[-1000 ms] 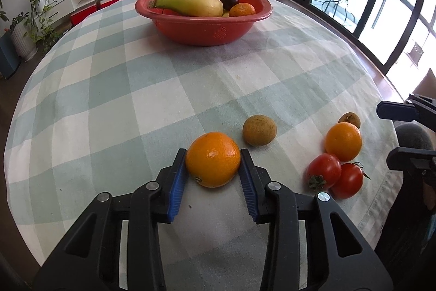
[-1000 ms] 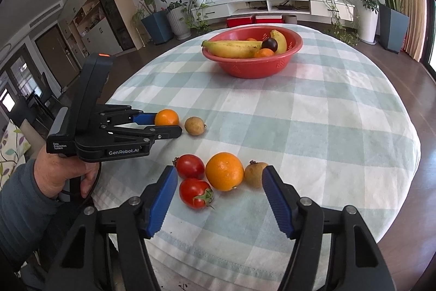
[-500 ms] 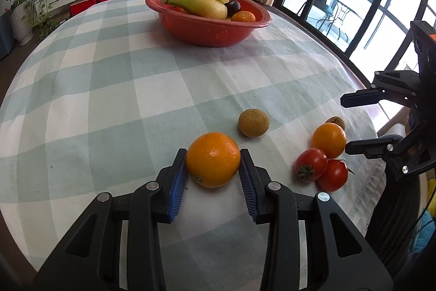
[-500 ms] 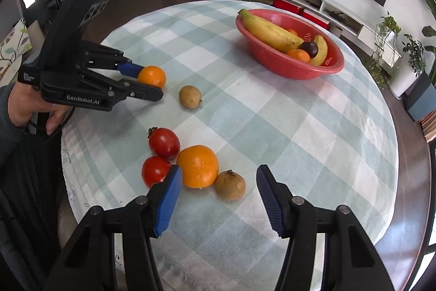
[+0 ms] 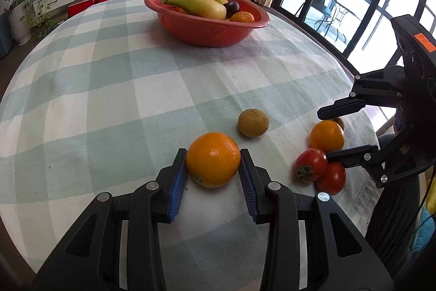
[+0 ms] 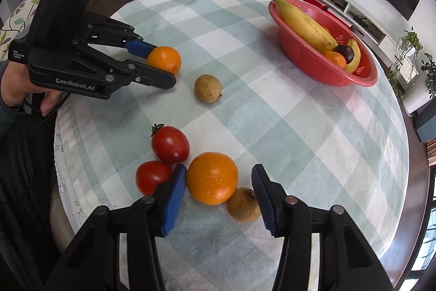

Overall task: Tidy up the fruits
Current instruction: 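Lift both held oranges off the table toward the bowl, then lower both oranges into the red bowl and open both grippers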

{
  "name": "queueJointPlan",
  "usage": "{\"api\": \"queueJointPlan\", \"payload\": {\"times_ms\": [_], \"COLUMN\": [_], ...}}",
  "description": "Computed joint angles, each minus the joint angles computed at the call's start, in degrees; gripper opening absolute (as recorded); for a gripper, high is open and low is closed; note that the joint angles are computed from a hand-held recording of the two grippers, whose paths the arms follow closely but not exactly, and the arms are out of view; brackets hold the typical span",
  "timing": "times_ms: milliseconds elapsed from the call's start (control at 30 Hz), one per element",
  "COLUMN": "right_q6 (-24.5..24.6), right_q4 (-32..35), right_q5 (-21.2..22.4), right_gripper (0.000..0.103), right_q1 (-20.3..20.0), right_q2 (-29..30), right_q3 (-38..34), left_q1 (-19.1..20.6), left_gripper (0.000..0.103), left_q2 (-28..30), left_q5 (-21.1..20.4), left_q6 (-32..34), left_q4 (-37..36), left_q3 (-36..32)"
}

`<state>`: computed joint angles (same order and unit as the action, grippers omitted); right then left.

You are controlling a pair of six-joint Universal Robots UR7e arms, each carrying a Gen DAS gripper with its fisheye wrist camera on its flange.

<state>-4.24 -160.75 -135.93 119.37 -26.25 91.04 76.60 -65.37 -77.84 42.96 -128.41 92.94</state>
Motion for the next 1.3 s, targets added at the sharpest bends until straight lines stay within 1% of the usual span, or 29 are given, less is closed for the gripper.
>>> {"api": "queueJointPlan", "payload": {"times_ms": [167,333,400,433,533,600,733,933,1100,1300], "right_q6": [0.2,0.9,0.9,0.9,0.9,0.9,0.8,-0.6,-0.1,1.0], "right_q4": [0.7,1.7,1.8,1.8,0.5,-0.7,-4.8,-13.2,-19.4,-27.0], "right_q5": [1.0,1.2,2.0,2.2,3.0,2.9,3.4,3.7,4.1,2.2], "right_gripper": [0.047,0.046,0.042,0.042,0.042,0.042,0.042,0.041,0.041,0.041], "right_q1": [-0.2,-0.4,-0.5,-0.6,-0.7,-0.8,-0.7,-0.1,0.0,-0.6], "right_q2": [-0.2,-0.1,-0.2,-0.2,-0.4,-0.4,-1.1,-1.5,-2.1,-3.0], "right_q3": [-0.2,-0.8,-0.9,-0.9,-0.3,-0.1,1.4,3.2,4.4,5.5], "left_q1": [-0.1,-0.1,-0.1,-0.1,-0.1,-0.1,-0.1,0.4,0.7,0.8], "left_gripper": [0.035,0.035,0.035,0.035,0.035,0.035,0.035,0.035,0.035,0.035], "left_q2": [0.1,0.0,0.0,0.0,0.0,0.0,0.2,0.5,0.5,0.4], "left_q5": [0.1,0.1,0.0,0.0,0.0,-0.1,-0.5,-1.7,-2.8,-5.0], "left_q6": [0.1,0.1,0.1,0.1,0.1,0.1,-0.2,-1.3,-2.1,-3.7], "left_q4": [-0.2,-0.2,-0.2,-0.1,-0.2,-0.3,-0.1,0.6,0.9,1.8], "left_q3": [0.1,0.1,0.1,0.1,0.1,0.2,-0.1,-1.0,-1.6,-3.2]}}
